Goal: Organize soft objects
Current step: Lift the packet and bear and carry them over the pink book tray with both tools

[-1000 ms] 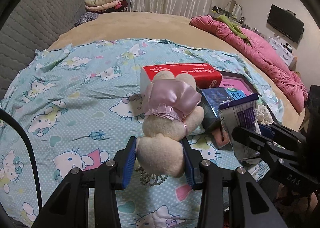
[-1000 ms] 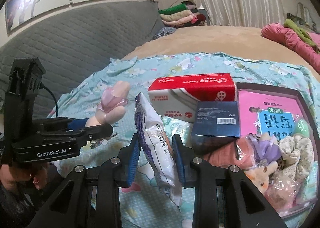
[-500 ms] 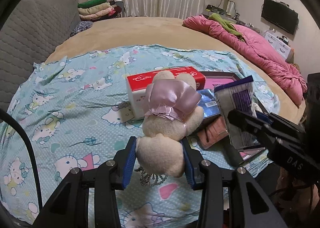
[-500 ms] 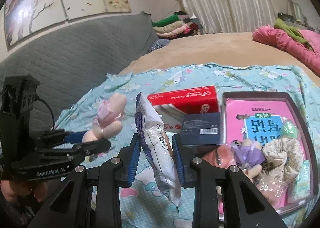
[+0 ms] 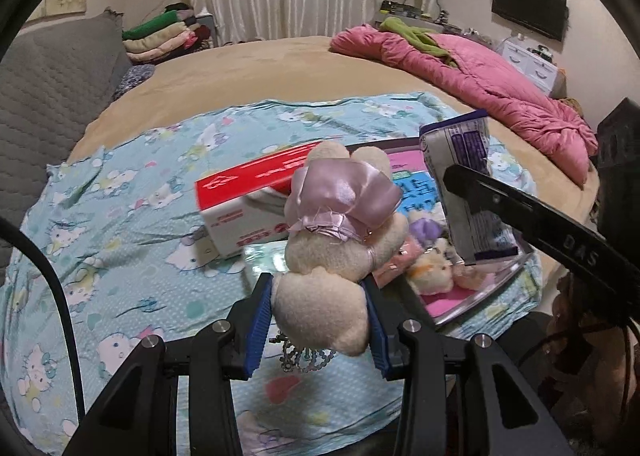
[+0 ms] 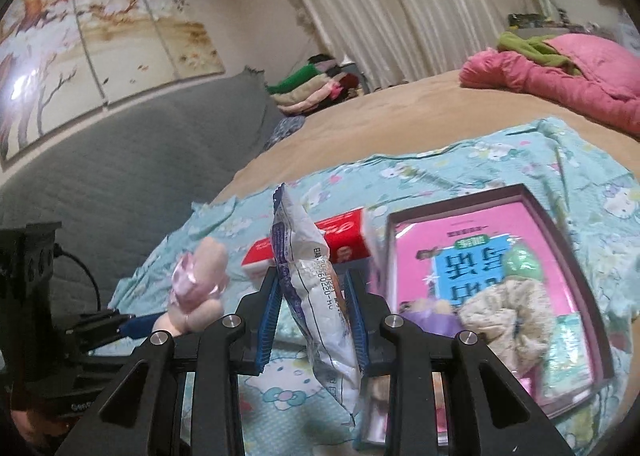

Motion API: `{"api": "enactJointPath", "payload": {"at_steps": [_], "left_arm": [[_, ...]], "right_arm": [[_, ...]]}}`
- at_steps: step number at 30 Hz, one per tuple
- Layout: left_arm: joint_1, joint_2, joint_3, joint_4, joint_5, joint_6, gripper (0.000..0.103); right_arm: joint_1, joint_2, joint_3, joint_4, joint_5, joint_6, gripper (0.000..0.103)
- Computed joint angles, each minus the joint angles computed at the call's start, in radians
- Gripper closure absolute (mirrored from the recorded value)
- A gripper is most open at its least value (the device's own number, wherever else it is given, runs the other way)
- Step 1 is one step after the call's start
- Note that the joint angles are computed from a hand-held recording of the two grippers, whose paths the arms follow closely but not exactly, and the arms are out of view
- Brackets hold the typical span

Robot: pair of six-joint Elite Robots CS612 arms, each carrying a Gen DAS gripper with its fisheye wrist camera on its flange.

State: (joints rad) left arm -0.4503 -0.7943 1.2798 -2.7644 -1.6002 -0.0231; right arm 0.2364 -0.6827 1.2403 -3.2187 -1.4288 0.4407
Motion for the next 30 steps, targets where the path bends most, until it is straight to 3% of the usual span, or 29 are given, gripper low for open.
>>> {"api": "enactJointPath", "payload": {"at_steps": [19,30], "left_arm": [[-0.050,0.036,-0.096,0.058,-0.048,0.074,0.060],[-0.079,0.088,-0.171,0.172,-0.064,0.113,0.060]], "right_arm": [[-0.032,-0.060,0.113,-0.084,-0.225,0.073,0.071],[-0.055,-0.079,0.161,-0.104,-0.262,0.126,0.071]]}}
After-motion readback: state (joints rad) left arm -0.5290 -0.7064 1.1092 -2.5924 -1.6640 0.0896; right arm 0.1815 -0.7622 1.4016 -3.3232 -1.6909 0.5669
